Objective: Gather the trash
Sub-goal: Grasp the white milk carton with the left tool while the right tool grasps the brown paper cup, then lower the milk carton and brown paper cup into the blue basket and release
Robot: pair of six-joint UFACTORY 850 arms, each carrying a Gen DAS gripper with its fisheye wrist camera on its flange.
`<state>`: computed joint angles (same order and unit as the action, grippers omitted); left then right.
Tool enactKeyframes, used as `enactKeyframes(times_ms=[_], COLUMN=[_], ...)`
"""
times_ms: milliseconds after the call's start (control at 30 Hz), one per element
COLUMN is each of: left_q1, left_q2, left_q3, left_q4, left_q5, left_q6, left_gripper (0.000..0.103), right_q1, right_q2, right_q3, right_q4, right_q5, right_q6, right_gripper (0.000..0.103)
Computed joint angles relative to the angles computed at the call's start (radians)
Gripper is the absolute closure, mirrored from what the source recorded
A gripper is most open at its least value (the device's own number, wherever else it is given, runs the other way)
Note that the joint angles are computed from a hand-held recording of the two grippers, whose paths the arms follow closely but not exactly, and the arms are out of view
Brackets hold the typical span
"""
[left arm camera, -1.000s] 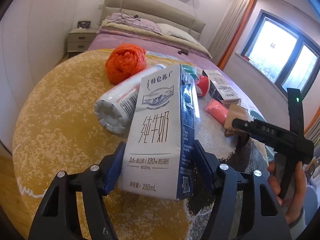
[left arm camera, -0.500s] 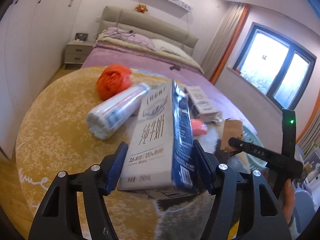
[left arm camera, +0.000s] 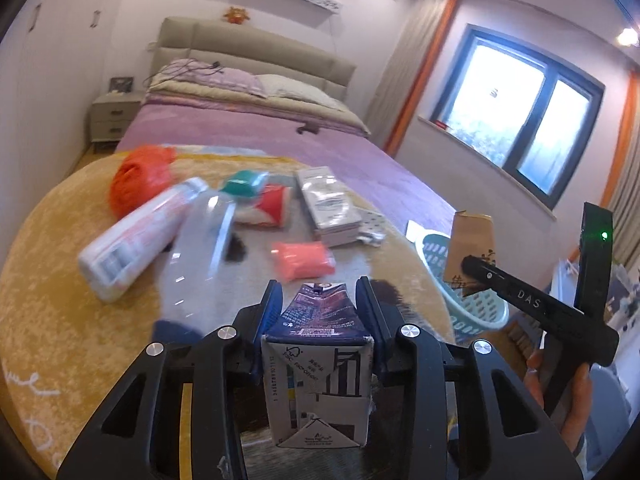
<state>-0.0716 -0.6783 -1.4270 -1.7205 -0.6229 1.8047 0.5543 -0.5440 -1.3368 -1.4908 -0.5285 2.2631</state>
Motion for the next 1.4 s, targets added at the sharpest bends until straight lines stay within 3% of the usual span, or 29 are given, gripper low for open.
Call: enactKeyframes(times_ms=[233, 433, 700, 1000, 1100, 1133, 1233, 1400], left_q1=[-0.067, -0.152, -0.265, -0.336, -0.346, -0.347, -0.341, -0.315], left_q2=[0.004, -0.058, -0.238, -0.463, -0.489, -0.489, -0.475, -0.389], left_q3=[-0.028, -0.156, -0.438, -0.758, -0.793, -0.790, -0.762, -0.623], left_q4=[0.011, 0.082, 0.282, 0.571, 0.618, 0.620, 0.589, 0.471], left_q5=[-0.008, -0.013, -0.024, -0.048, -0.047, -0.041, -0.053, -0.041], left_q6=[0.021, -0.056, -0.298, -0.631, -0.675, -0.678, -0.650, -0.503], left_gripper=[0.066, 0.066, 0.066, 0.066, 0.066, 0.063, 0.043, 0.039], right_q1=[-0.046, -0.111, -0.235, -0.294, -0.296, -0.298, -0.300, -0.287], right_q2=[0.074, 0.110, 0.100, 0.040, 0.031, 0.029, 0.037, 0.062], right_q3=[0.114, 0.187, 0.242, 0.229, 0.224, 0.220, 0.229, 0.250], right_q4=[-0.069, -0.072, -0.047, 0.057, 0.071, 0.073, 0.045, -0.009], right_q5=[-0.023, -0.020, 0.079, 0.170, 0.174, 0.177, 0.178, 0.156], right_q6=[0.131, 0.193, 0.231, 0.147, 0.137, 0.139, 0.173, 0.238], right_gripper=[0.077, 0.077, 0.077, 0.075, 0.067, 0.058, 0.055, 0.053])
